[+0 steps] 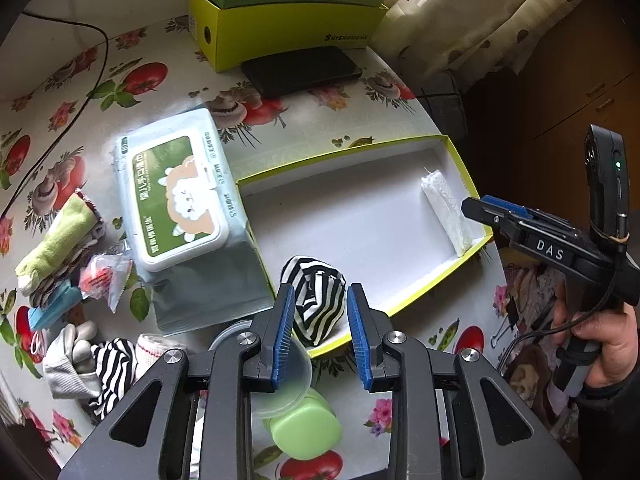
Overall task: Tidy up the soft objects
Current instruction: 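Open the right tool to drop the white sock while the left drops the striped sock in the lid, then move both open tools back over the pile of soft items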
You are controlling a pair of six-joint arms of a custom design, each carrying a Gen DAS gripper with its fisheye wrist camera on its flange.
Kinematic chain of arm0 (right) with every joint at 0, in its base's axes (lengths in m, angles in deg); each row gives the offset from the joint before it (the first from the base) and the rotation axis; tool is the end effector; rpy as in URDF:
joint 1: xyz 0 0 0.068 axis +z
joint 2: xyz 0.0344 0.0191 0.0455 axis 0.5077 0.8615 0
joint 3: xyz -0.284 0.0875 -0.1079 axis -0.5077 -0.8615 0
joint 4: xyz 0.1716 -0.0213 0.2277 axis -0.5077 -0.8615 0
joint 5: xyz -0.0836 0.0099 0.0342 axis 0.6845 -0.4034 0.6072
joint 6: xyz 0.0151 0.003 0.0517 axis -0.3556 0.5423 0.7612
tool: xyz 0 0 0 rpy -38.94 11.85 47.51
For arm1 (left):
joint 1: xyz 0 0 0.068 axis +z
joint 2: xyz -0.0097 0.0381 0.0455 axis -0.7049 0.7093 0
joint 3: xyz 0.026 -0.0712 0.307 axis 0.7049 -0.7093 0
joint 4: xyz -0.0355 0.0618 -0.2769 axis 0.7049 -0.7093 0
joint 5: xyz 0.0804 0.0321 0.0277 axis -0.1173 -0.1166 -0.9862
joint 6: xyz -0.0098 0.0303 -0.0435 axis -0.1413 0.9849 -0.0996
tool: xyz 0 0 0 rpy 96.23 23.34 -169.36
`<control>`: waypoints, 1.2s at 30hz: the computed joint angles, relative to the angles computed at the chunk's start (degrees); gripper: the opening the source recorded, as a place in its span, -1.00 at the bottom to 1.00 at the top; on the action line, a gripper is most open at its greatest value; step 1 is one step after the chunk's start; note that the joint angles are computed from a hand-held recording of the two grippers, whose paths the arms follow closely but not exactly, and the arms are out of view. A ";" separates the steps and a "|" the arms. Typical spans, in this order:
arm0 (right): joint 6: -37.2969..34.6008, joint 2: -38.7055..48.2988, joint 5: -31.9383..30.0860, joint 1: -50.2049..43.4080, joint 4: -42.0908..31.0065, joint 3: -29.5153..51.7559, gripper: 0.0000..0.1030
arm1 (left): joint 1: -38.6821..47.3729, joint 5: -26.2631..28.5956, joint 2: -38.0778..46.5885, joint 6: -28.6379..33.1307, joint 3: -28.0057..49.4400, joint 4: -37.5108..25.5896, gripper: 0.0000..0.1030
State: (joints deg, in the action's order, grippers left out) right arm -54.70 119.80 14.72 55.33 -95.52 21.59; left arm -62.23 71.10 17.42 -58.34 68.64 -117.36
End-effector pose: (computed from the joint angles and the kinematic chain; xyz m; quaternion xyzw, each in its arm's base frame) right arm 0.2868 0.1340 0.1281 0.0680 0.9763 0.1138 0.1712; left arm 0.3170 -0.1110 0.1524 0.1725 0.9647 -0.1728 0.0990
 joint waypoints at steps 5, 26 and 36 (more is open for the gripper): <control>0.81 -0.88 -0.42 4.54 -0.63 1.78 -0.08 | 3.21 0.24 -3.81 0.76 -2.06 -0.17 -0.45; 2.10 1.49 -2.30 18.81 -4.96 12.44 -0.01 | 21.31 4.80 -13.05 5.81 -10.98 -2.48 -0.46; 0.84 2.92 -2.35 22.45 -6.80 16.43 -0.01 | 28.71 4.81 -15.23 9.66 -13.36 -3.36 -0.46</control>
